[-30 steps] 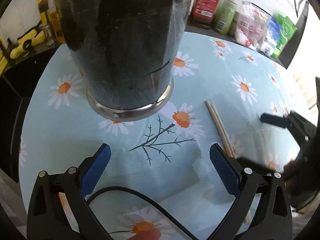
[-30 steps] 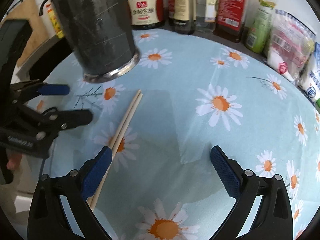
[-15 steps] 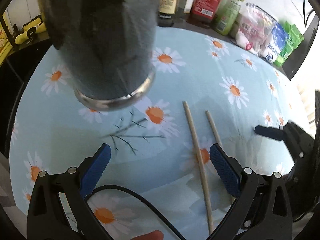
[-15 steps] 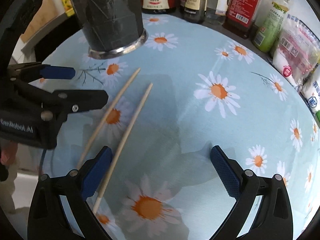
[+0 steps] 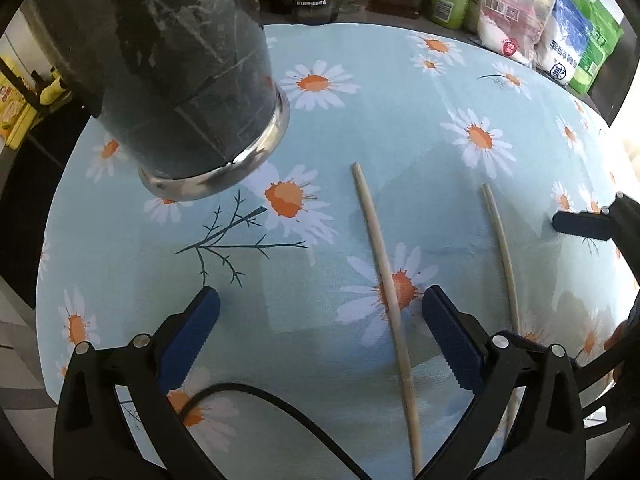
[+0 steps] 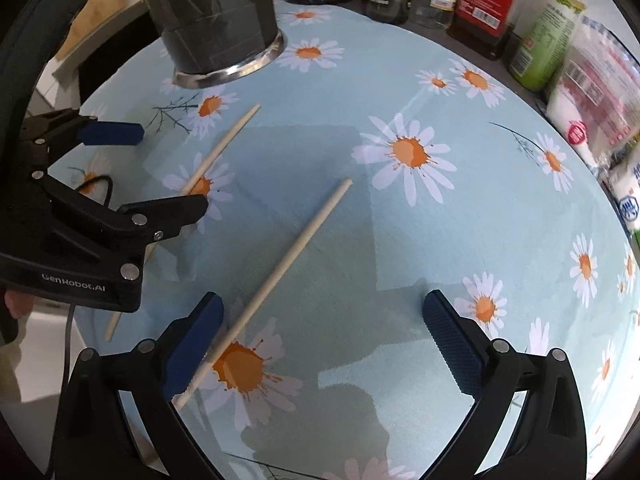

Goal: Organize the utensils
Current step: 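Close the left tool on a chopstick while the right tool grasps the other, then carry the left tool's chopstick upright over the holder while the right tool carries its own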

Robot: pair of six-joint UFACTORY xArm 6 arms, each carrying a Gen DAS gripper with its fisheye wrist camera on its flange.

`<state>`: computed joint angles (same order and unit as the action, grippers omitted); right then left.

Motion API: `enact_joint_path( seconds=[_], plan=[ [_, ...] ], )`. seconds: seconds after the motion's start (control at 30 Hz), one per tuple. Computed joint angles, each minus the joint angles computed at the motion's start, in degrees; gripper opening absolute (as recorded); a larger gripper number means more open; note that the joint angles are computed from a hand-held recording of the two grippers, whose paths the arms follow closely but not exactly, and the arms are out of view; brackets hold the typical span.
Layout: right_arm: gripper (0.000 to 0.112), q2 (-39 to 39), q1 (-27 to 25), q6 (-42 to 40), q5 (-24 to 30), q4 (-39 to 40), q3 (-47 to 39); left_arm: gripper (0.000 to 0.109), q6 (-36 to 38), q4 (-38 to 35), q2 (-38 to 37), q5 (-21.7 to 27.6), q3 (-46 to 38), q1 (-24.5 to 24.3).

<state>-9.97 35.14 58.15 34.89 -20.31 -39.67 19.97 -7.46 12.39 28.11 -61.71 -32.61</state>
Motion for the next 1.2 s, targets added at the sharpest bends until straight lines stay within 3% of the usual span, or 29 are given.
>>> enact_joint_path(
  seconds=[0.1, 0.23, 0.3, 0.37, 0.47, 0.5, 0.57, 0.67, 0.77, 1.03, 1.2],
  plan=[
    [0.093, -1.22, 0.39, 1.81, 0.57, -0.82, 1.06, 0.099, -2.13, 0.73, -0.23, 0.19, 0.11, 0.15],
    [0.057, -4.77, 0.46, 5.77, 2.43, -2.29, 3.16, 0.096, -5.77, 2.42, -0.9, -0.37, 1.14, 0.09],
    [0.039, -6.88, 0.08, 8.01, 3.06, -3.0, 4.65, 0.085, -5.54, 2.28, -1.97, -0.2, 1.98, 0.14],
    [0.021, -8.68, -0.18, 11.33, 3.56, -4.77, 6.16, 0.061, -3.97, 1.27, -3.84, -0.3, 3.68, 0.19],
    [0.005, -10.85, -0.67, 14.99, 3.6, -6.07, 8.16, 0.035, -0.8, -1.09, -6.2, 0.4, 5.84, 0.86],
    [0.005, -11.79, -1.32, 15.21, 2.48, -5.89, 9.27, 0.029, 0.05, -1.98, -6.78, 0.99, 6.23, 1.29],
    [0.005, -13.35, -2.39, 14.79, 0.46, -5.46, 11.14, 0.006, 2.97, -4.63, -7.81, 3.37, 6.57, 2.67],
    [0.005, -15.03, -2.61, 15.83, -0.19, -4.65, 12.5, 0.005, 8.09, -10.86, -8.36, 8.68, 5.88, 5.04],
    [0.005, -17.05, -3.76, 17.06, -3.22, -2.54, 14.93, 0.005, 10.28, -12.56, -9.01, 11.16, 6.19, 6.31],
    [0.005, -20.71, -7.78, 23.11, -7.74, -5.25, 18.12, 0.005, 14.7, -15.2, -9.77, 11.71, 5.4, 8.68],
    [0.005, -19.73, -9.03, 24.53, -6.75, -10.01, 14.86, 0.005, 17.46, -17.54, -10.58, 10.25, 4.46, 10.08]
  ],
)
